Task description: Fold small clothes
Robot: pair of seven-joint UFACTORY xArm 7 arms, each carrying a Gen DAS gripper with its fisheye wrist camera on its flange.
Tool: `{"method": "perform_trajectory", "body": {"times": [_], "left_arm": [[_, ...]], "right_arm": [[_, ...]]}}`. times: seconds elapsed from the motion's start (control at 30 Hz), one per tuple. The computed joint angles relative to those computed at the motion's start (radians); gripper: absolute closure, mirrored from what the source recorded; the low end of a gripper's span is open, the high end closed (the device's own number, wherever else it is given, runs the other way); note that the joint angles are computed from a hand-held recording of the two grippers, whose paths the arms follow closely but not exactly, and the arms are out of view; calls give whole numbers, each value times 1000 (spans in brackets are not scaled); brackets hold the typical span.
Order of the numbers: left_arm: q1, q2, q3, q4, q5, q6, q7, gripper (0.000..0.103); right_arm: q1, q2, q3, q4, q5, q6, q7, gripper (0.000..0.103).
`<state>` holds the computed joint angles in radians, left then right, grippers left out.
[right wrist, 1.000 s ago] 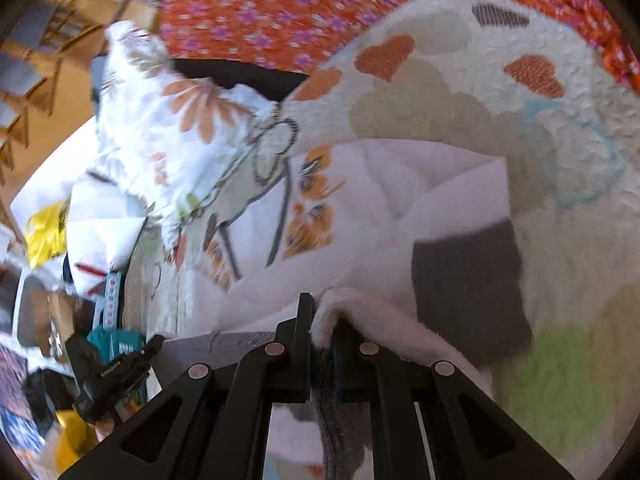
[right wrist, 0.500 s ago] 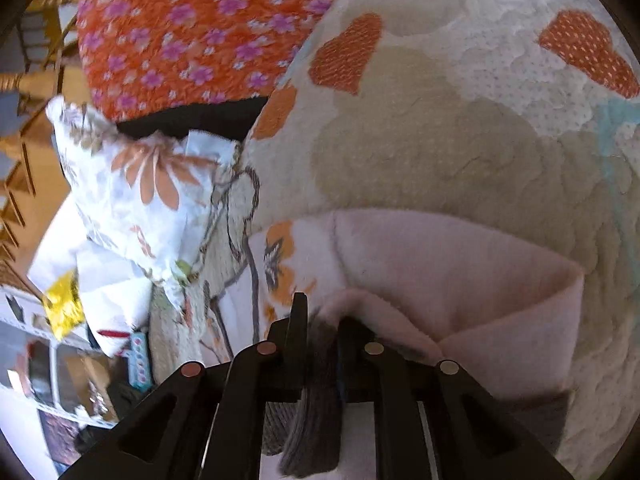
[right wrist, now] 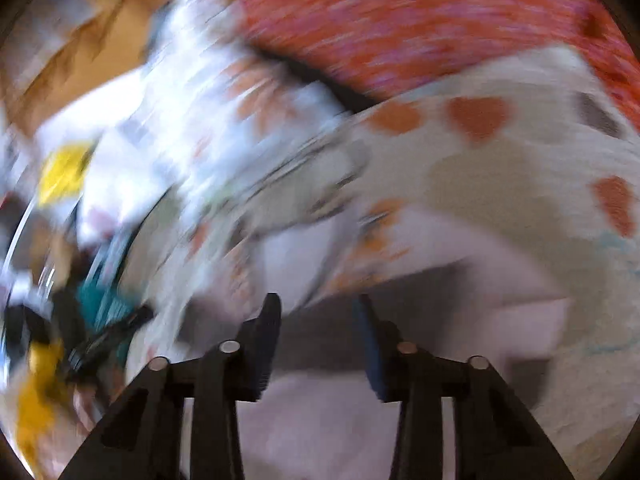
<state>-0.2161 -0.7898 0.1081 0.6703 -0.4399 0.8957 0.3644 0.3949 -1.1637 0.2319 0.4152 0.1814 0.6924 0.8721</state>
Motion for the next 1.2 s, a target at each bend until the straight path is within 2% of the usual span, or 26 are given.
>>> {"method": "perform_trajectory", "body": {"times": [0.1, 0.17, 0.27, 0.37, 0.43, 0.57, 0.63, 0.73, 0.83, 0.9, 1.0, 1.07, 1.2], "left_arm": [[-1, 7, 51, 3, -15, 105, 4, 42], [15, 8, 48, 0, -11, 151, 4, 42], [43, -14, 4, -25, 30, 157, 7, 42], [51, -21, -8, -40, 53, 155, 16, 42], [65, -12, -10, -39, 72, 157, 13, 42], [97, 21, 13, -9, 74, 166, -17, 42], [117, 29, 21, 3, 82, 159, -22, 42], [141, 38, 44, 21, 85, 151, -20, 42], [165, 51, 59, 38, 83, 156, -29, 42], [179, 57, 63, 47, 83, 156, -37, 42], [182, 59, 70, 56, 65, 158, -40, 41], [186, 51, 63, 53, 66, 143, -38, 40], [193, 39, 39, 42, 94, 104, -45, 40]], "right_arm": [[176, 179, -51, 7, 112, -187, -87, 66], [267, 325, -101, 46, 175, -233, -164, 66], [209, 459, -54, 105, 143, -218, -138, 66], [94, 564, 25, 187, 37, -215, -89, 66], [-30, 660, 105, 299, -108, -160, -21, 66], [-150, 859, 181, 515, -368, -18, 106, 66], [-143, 866, 172, 541, -411, -23, 147, 66], [-80, 807, 143, 534, -407, -49, 143, 66], [3, 779, 133, 541, -359, -35, 78, 66], [64, 783, 148, 554, -324, 20, 20, 66], [102, 883, 176, 612, -318, 97, -9, 70], [106, 974, 179, 666, -359, 144, 7, 71], [89, 1136, 115, 801, -505, 164, 118, 73]]}}
